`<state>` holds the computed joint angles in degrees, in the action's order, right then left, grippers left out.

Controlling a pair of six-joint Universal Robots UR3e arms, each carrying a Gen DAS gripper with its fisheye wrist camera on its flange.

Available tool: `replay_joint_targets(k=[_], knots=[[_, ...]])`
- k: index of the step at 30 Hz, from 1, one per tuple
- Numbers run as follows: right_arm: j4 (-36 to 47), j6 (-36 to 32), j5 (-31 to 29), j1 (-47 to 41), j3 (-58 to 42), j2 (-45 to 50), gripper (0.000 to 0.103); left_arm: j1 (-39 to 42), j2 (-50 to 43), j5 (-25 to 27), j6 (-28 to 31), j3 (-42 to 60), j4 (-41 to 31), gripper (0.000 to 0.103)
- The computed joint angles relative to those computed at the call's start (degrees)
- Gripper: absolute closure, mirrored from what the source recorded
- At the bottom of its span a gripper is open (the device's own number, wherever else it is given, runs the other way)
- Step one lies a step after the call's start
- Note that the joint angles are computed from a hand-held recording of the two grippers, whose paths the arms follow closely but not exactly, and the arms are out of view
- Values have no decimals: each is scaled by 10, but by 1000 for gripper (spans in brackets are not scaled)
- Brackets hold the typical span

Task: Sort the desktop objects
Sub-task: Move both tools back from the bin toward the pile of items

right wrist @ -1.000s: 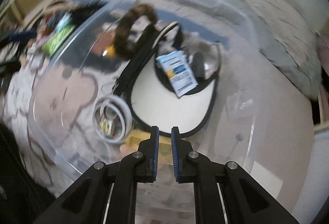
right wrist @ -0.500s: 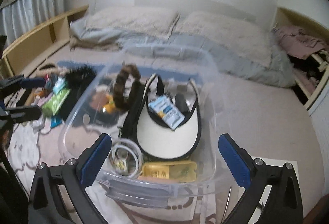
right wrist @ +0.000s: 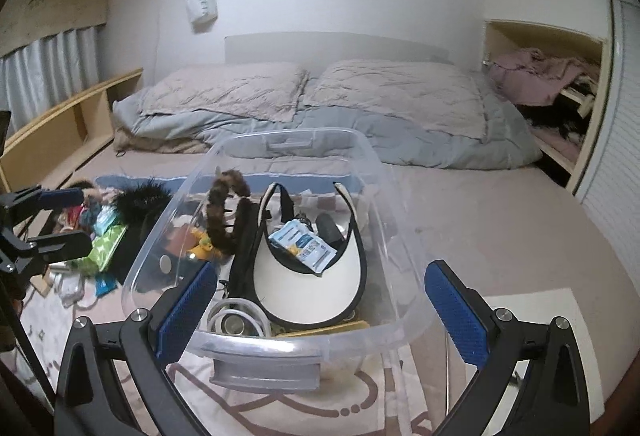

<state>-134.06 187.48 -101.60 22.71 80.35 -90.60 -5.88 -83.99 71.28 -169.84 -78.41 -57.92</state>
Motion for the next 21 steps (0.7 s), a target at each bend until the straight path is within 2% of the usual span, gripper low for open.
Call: replay_joint_targets(k=[7,13,21], knots=[[-9,12,-21,2,14,-13,0,13,21,-1,3,-24,18,1],[-25,5,-68,21,15,-3,0,43,45,-6,-3,-47,27,1],[-11,-3,-88,51,-41,34,0,117,100,-20,1,-78,9,1]])
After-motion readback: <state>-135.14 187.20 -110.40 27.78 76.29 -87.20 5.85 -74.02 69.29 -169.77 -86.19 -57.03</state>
